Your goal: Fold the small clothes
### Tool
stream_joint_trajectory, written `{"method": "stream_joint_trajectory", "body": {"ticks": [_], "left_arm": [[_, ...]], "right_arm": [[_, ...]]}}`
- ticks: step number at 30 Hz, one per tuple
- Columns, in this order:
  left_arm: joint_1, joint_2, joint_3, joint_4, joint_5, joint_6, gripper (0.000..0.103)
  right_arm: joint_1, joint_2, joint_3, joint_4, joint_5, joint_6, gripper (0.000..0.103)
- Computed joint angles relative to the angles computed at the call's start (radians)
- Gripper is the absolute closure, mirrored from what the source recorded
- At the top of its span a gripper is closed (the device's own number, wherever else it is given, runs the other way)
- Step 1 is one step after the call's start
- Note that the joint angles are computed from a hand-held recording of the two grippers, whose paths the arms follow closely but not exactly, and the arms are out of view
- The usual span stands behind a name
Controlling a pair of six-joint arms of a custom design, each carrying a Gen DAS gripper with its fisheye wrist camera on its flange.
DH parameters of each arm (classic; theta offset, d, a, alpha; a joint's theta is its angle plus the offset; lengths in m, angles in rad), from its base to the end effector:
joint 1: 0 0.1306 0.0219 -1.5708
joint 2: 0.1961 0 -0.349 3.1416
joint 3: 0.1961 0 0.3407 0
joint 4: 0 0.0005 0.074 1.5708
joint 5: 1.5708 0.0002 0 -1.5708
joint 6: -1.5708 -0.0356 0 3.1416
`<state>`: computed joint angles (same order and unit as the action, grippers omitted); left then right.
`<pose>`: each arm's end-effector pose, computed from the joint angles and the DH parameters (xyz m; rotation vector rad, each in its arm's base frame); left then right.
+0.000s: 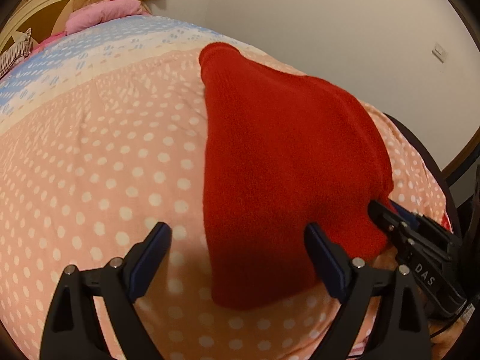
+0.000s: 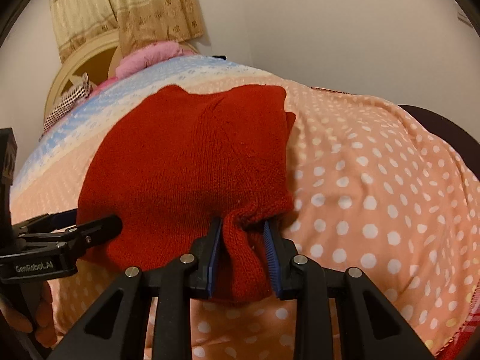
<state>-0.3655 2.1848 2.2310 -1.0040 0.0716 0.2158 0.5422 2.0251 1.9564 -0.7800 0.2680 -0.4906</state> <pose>0.6320 -0.2451 0.2973 0.2200 2.5465 -0.3195 0.5572 0.3241 0.3035 0.0598 2.3854 0.1649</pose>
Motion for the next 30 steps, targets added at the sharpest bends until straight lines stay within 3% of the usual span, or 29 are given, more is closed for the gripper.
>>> {"method": "stream_joint_trajectory", "body": {"ticks": [8,12,16,20,27,28,30], "left_arm": [[-0.018,-0.092,-0.157,0.037,-0.018,-0.051,0.009],[-0.04,-0.155,-0.268,0.074,-0.082,-0.116,0.01],[-0.049,-0.195,-0.344,0.106,-0.112,-0.156,0.01],[-0.042,-0.207,-0.354,0.093,-0.093,-0.153,0.01],[-0.042,-0.224,-0.361,0.033,-0.094,-0.134,0.01],[-0.043,-0.226,-0.361,0.023,-0.093,-0.135,0.01],[-0.052,-0.241,-0.376,0.002,-0.094,-0.131,0.01]], "right_arm": [[0.029,-0.009,0.009,-0.099,0.041,-0.047,0.074],[0.062,-0.057,-0.046,-0.109,0.086,-0.079,0.074],[0.091,-0.072,-0.048,-0.171,0.129,-0.094,0.074],[0.097,-0.046,-0.016,-0.246,0.113,-0.134,0.074],[0.095,-0.058,-0.022,-0.287,0.013,-0.189,0.073],[0.094,-0.067,-0.025,-0.3,-0.007,-0.198,0.072],[0.093,-0.1,-0.055,-0.3,-0.064,-0.226,0.055]]}}
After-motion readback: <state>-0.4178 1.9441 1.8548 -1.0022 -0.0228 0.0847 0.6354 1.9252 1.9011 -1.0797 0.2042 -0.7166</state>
